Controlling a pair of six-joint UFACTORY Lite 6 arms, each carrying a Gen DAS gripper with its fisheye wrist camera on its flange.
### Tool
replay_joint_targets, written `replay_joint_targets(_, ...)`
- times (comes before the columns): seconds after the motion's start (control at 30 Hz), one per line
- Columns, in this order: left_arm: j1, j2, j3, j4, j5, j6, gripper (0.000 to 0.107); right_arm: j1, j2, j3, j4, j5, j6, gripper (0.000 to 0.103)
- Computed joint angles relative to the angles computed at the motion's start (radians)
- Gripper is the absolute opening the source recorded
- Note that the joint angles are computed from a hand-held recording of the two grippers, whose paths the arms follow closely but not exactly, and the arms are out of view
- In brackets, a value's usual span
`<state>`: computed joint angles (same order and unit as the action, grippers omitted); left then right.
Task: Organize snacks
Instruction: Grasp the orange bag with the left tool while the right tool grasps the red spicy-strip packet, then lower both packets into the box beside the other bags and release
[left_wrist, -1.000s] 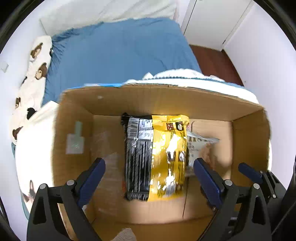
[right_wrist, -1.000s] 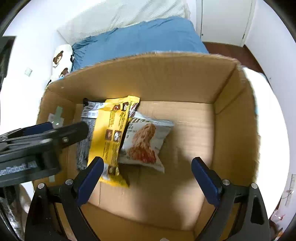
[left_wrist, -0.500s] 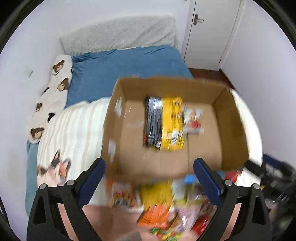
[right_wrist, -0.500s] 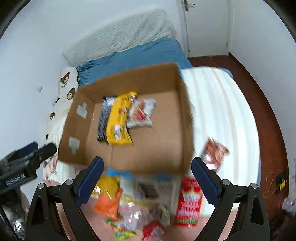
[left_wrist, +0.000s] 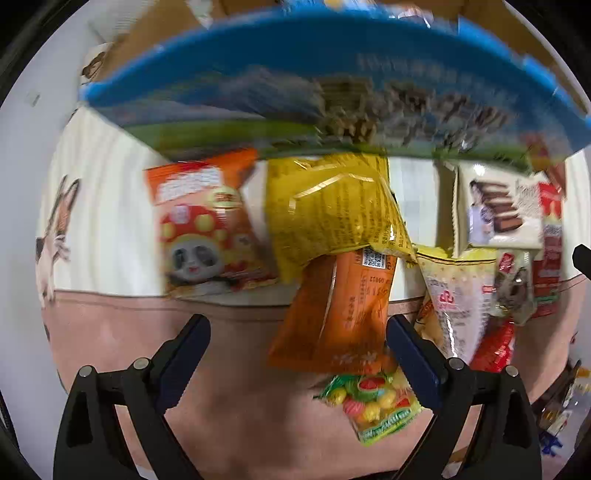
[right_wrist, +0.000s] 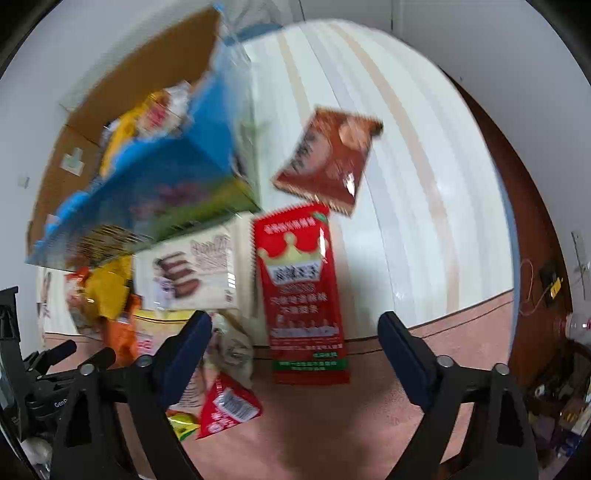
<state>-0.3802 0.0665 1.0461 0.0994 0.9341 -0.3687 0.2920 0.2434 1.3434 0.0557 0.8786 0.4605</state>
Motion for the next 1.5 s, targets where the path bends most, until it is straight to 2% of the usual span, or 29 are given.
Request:
replay_joint_targets(0.1, -0.028, 0.101, 0.044, 0.017, -0.031, -0.02, 0.098, -0.001, 0.04, -0.023, -0.003, -0.033, 0.003, 0.086)
replay_joint_targets(0.17, -0.045, 0.161, 0.073, 0.033, -0.049, -0.043, 0.092, 0.003, 0.085, -0.022, -0.009, -0.052, 0.011, 0.086)
replay_joint_targets(0.2, -0.049, 0.173, 0.074, 0.034, -0.063, -0.049, 0.079, 0.01, 0.106, -0.023, -0.022, -0.06, 0.028, 0.086)
replay_joint_targets(0.23, -0.039, 0.187, 0.072, 0.0, -0.084, -0.035, 0.061, 0.012, 0.124, -0.019, -0.028, -0.062, 0.033, 0.086)
replay_joint_targets(0.27, -0.019, 0.199, 0.072, -0.051, -0.088, -0.013, 0.057, 0.013, 0.14, -0.021, -0.036, -0.071, 0.042, 0.085)
replay_joint_targets(0.3, -0.009, 0.199, 0.071, -0.066, -0.089, -0.013, 0.055, 0.013, 0.147, -0.023, -0.04, -0.078, 0.056, 0.082)
replay_joint_targets(0.4, 0.007, 0.149, 0.036, -0.074, -0.088, -0.014, 0.049, 0.018, 0.135, -0.05, -0.089, -0.082, 0.089, 0.058)
replay_joint_targets(0.5, 0.015, 0.065, -0.042, -0.063, -0.085, -0.022, 0.047, 0.003, 0.055, -0.133, -0.072, -0.089, 0.061, 0.052)
replay_joint_targets(0.77, 0.03, -0.262, -0.344, -0.094, -0.045, -0.02, 0.047, 0.043, -0.283, -0.496, 0.046, -0.068, 0.01, 0.052)
replay_joint_targets(0.87, 0.023, -0.317, -0.42, -0.095, -0.053, -0.026, 0.047, 0.064, -0.37, -0.609, 0.1, -0.084, 0.001, 0.052)
replay_joint_targets(0.97, 0.048, -0.264, -0.445, -0.142, -0.095, 0.022, 0.054, 0.071, -0.405, -0.667, 0.121, -0.102, -0.001, 0.055)
replay_joint_targets(1.03, 0.057, -0.227, -0.433, -0.143, -0.108, 0.029, 0.061, 0.059, -0.41, -0.674, 0.147, -0.104, -0.015, 0.062)
replay_joint_targets(1.17, 0.067, -0.197, -0.375, -0.122, -0.111, 0.002, 0.062, 0.015, -0.355, -0.61, 0.147, -0.109, -0.029, 0.063)
replay_joint_targets(1.3, 0.178, -0.062, -0.276, -0.174, -0.155, 0.083, 0.064, 0.023, -0.269, -0.573, 0.115, -0.158, 0.009, 0.065)
replay_joint_targets(1.4, 0.207, -0.023, -0.243, -0.193, -0.17, 0.087, 0.062, 0.047, -0.189, -0.535, 0.061, -0.191, 0.064, 0.063)
replay_joint_targets(1.5, 0.21, -0.033, -0.233, -0.171, -0.177, 0.078, 0.055, 0.085, -0.202, -0.542, 0.0, -0.198, 0.13, 0.053)
